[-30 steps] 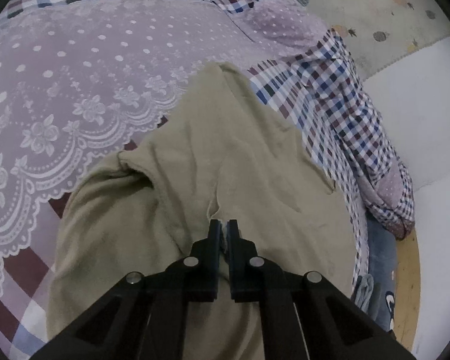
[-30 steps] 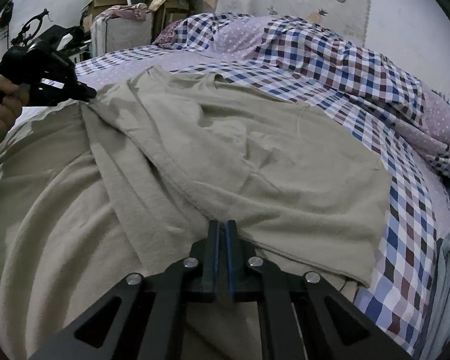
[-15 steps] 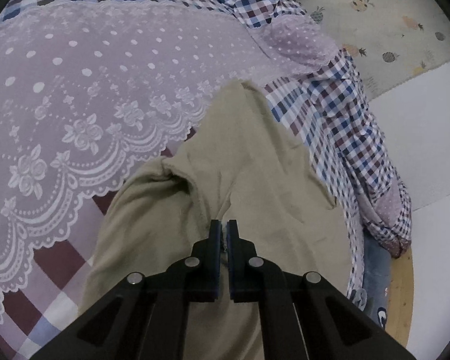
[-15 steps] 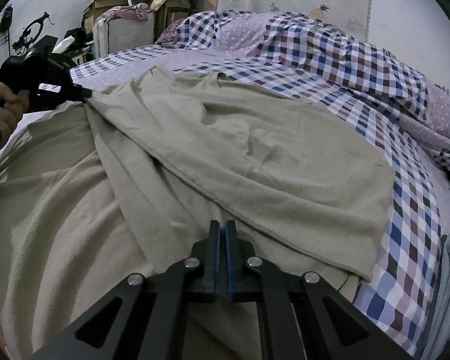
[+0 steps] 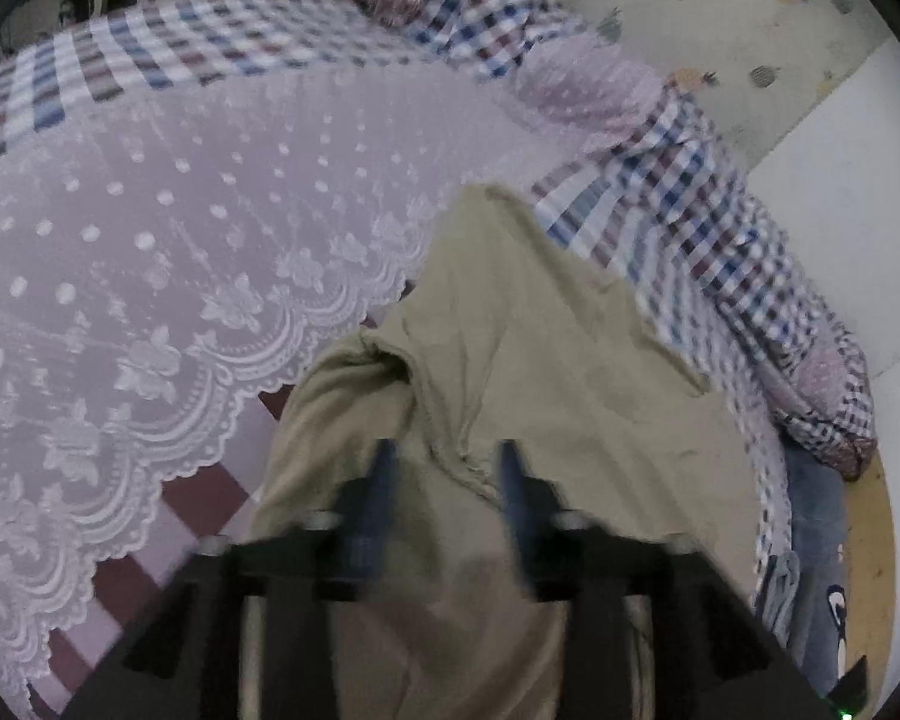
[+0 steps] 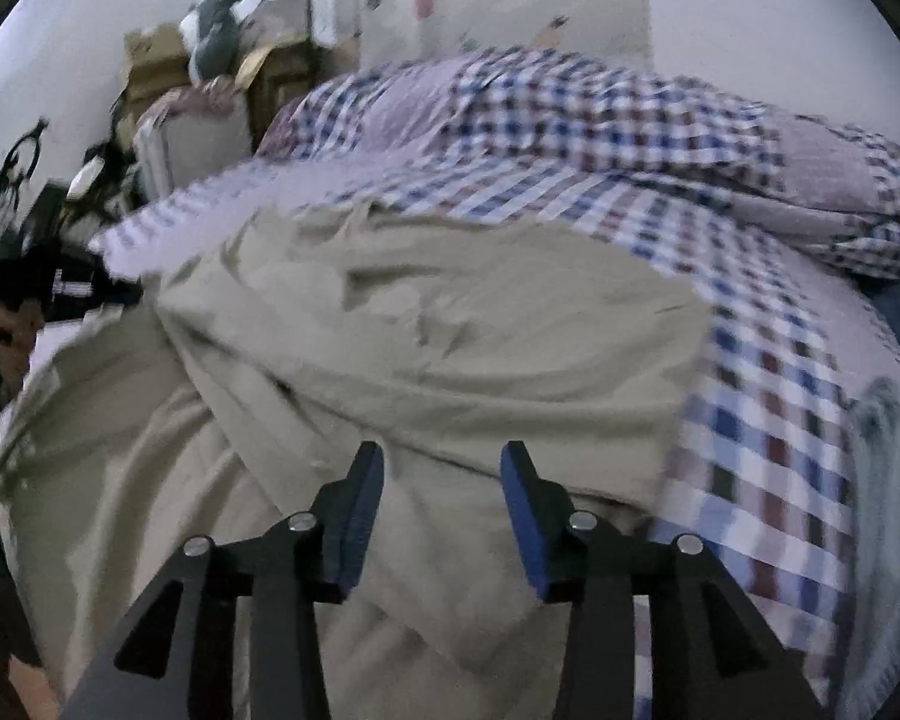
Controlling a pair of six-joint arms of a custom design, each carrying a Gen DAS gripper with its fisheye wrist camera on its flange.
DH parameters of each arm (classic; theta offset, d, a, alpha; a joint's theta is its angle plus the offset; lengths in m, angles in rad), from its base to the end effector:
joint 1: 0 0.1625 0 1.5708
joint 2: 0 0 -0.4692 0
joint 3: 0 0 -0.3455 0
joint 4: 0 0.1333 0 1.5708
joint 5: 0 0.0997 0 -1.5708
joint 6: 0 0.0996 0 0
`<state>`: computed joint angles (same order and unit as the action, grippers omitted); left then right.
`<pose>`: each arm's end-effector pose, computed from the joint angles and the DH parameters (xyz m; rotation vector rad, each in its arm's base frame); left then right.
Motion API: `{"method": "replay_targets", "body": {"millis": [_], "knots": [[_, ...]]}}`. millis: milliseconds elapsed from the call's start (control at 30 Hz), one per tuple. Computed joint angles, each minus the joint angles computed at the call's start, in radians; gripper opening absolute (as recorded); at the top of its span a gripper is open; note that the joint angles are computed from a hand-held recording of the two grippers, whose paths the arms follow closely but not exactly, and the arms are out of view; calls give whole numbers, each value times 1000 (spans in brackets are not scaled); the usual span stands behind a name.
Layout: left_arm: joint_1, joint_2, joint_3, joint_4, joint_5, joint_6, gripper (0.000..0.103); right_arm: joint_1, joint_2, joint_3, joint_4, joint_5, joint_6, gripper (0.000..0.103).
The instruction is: Fold clothes
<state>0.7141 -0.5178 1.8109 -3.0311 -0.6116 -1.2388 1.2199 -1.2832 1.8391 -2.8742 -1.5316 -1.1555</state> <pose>-0.3204 -0.5620 0.0227 -0.5859 2.4515 -1.2400 -0.0662 -0.5799 0.4249 1.0174 -2.3408 0.7644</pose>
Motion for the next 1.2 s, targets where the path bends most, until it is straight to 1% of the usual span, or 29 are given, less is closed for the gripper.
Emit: {"method": "replay_targets", "body": {"millis": [33,100,233,333,367,400,500,600,667,833,900,1033,1100,1200], "knots": [[-9,1,10,-29,13,14,66,-5,-17,10,-12,14,14,49],[-33,7,36,-101,31,53,73,-18,-61,37,-34,46,45,52],[-92,30,92,-271,78,160,75,-52,-153,119,-107,104,101,53],[-147,61,140,-412,136,253,82,-90,-225,186,-133,142,130,54],[-167,71,157,-447,155,273,82,-110,-254,218,-138,148,132,55],[-191,76,181,-455,171,263,82,-130,-283,249,-142,155,133,55],[-253,82,260,-476,184,186,82,-186,-366,342,-154,169,120,55],[-307,70,343,-432,186,28,82,-227,-438,437,-172,173,85,55],[-337,55,395,-398,178,-74,82,-250,-485,492,-164,206,54,55],[-413,1,545,-307,160,-326,82,-274,-562,620,-190,233,-16,55],[-438,-18,617,-302,136,-410,82,-271,-579,659,-198,232,-46,55],[-471,-38,722,-285,65,-504,82,-256,-599,725,-218,231,-97,55],[-485,-56,752,-226,29,-555,82,-234,-588,742,-239,219,-86,55],[-502,-59,790,-214,-9,-601,82,-209,-572,754,-243,213,-63,55]]}}
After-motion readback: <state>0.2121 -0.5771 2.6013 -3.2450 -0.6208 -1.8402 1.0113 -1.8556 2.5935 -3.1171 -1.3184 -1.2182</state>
